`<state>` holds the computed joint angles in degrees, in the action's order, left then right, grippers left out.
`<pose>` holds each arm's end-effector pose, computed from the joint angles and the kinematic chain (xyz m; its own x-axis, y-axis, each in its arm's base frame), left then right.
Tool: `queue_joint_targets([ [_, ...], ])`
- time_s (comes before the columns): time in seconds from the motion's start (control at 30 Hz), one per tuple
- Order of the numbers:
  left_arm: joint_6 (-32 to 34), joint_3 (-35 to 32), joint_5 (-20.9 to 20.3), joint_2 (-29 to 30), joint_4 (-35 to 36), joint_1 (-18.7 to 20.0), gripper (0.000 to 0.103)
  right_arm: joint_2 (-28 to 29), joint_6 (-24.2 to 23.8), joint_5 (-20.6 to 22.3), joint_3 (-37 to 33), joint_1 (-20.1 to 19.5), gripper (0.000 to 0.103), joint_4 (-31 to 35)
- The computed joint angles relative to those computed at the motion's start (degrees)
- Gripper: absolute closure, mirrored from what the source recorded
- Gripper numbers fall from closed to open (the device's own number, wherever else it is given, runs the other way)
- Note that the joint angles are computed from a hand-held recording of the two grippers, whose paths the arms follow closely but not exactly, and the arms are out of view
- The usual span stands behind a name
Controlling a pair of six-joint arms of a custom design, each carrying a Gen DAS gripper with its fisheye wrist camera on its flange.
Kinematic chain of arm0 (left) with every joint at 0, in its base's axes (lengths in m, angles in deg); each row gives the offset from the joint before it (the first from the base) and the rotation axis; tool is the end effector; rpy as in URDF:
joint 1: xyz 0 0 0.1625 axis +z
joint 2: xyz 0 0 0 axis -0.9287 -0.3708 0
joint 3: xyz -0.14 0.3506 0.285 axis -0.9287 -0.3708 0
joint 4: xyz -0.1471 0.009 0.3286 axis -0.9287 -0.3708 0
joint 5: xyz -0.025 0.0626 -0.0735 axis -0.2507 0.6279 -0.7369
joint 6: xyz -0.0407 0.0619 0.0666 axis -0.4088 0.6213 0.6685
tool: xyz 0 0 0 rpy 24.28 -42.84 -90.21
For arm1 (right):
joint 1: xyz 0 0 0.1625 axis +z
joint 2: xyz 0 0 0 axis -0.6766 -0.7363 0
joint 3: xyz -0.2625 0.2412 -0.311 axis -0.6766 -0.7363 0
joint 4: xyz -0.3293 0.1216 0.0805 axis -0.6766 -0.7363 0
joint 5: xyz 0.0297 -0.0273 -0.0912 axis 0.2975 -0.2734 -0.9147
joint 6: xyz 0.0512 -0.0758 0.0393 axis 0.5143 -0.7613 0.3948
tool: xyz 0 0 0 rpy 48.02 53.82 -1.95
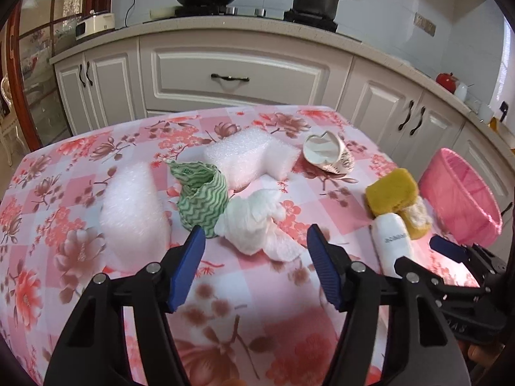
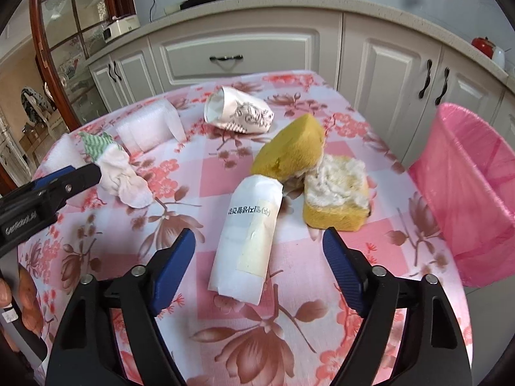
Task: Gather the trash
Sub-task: 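Grasp the white bottle with the right gripper while the left gripper grasps a white tissue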
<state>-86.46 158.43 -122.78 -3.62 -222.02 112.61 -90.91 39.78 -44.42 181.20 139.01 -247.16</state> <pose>-0.2532 -0.5388 0.1184 -0.7744 0.1446 -0.6160 0.5166 0.7066 -0.4836 0.1374 -0.5024 0.2051 -0.7483 -0.0934 0.6567 -0.4741 0.7678 -0.4309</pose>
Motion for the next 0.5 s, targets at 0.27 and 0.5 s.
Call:
queue_joint_targets([
  [0.27,0.32,-5.43,0.59,2.45,7.24,1.79,0.055,1.01,0.03,-0.92,-1.91,-0.61,0.038,2.63],
  [0.5,-0.15,-6.99,0.59,3.17,9.67,2.50,0.073,1.48,-0.30,-1.32,-2.95,-0.67,0.052,4.30],
])
